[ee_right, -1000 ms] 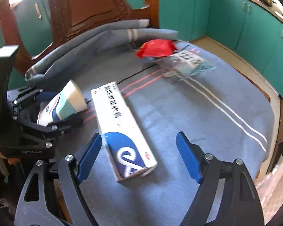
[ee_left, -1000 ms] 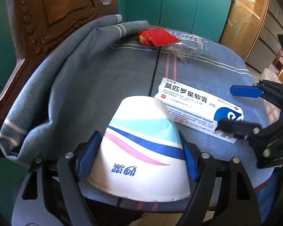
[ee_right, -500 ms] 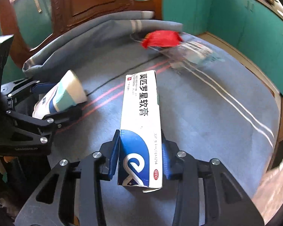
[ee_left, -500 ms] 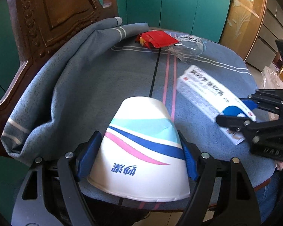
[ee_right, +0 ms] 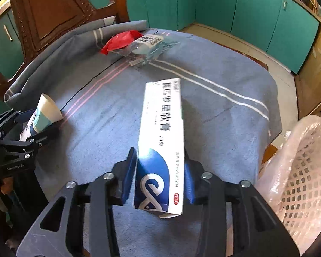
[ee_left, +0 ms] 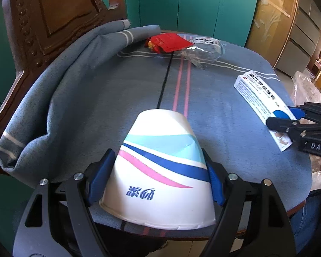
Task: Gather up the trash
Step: 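Lift the ointment box with the right gripper while the left holds the paper cup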
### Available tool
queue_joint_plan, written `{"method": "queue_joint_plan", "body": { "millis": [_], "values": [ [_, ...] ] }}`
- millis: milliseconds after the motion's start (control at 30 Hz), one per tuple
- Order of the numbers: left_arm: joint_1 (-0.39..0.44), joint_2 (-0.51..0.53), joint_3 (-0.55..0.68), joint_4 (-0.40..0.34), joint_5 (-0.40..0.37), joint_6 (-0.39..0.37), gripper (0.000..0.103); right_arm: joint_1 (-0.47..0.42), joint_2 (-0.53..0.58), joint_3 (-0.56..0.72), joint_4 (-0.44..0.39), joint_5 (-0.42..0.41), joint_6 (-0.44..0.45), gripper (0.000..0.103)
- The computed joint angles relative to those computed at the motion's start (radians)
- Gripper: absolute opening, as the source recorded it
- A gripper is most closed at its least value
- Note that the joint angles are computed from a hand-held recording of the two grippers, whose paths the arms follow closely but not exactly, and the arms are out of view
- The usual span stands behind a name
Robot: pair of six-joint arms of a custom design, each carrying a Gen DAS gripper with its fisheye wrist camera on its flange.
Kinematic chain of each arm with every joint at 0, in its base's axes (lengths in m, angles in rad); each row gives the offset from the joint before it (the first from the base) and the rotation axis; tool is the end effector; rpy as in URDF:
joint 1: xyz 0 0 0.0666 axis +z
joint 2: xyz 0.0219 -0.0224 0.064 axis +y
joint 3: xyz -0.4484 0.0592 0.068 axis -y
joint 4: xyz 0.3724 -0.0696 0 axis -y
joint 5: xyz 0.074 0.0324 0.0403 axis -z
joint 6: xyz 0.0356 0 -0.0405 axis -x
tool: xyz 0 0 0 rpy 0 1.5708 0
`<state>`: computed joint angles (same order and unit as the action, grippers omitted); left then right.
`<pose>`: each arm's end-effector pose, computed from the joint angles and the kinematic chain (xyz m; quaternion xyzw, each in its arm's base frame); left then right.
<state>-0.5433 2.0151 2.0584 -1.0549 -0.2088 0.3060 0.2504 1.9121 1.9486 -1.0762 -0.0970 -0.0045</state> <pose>0.6076 -0.3588 0.4300 0.0846 0.9526 -0.0218 0.2914 0.6420 0.1674 0.4495 -0.1308 0.9550 0.0797 0.2541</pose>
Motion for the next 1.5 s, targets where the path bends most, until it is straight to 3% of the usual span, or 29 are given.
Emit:
{"method": "queue_joint_plan", "body": {
  "millis": [67,333,467,567,867,1000,1100,1233,1500],
  "values": [
    [-0.002,-0.003,-0.002,0.003,0.004,0.001,0.079,0.008,-0.005,-0.013,0.018,0.013,0.004,0.056],
    [-0.006,-0.005,-0.002,0.005,0.003,0.004,0.079,0.01,-0.036,-0.057,0.075,-0.092,0.013,0.062],
    [-0.005,-0.02,-0.019,0.025,0.001,0.011,0.079,0.0,-0.049,-0.075,0.111,-0.162,-0.016,0.07],
    [-0.002,-0.019,-0.016,0.03,0.009,0.018,0.079,0.006,-0.053,-0.083,0.13,-0.114,-0.032,0.076],
    [0.001,-0.002,0.004,0.01,0.024,0.041,0.079,0.041,-0.023,-0.08,0.126,0.026,-0.033,0.076],
    [-0.008,-0.001,0.005,0.011,0.011,0.023,0.079,0.05,-0.004,-0.077,0.134,0.049,-0.061,0.076],
    [-0.014,-0.001,0.008,0.009,-0.004,0.007,0.078,0.057,-0.004,-0.082,0.15,0.075,-0.054,0.066],
    [-0.02,0.003,0.018,0.003,-0.026,-0.006,0.078,0.06,-0.005,-0.082,0.152,0.097,-0.042,0.045],
    [-0.029,-0.009,0.017,0.019,-0.052,-0.003,0.078,0.044,-0.022,-0.098,0.188,0.066,-0.084,0.042]
  ]
}}
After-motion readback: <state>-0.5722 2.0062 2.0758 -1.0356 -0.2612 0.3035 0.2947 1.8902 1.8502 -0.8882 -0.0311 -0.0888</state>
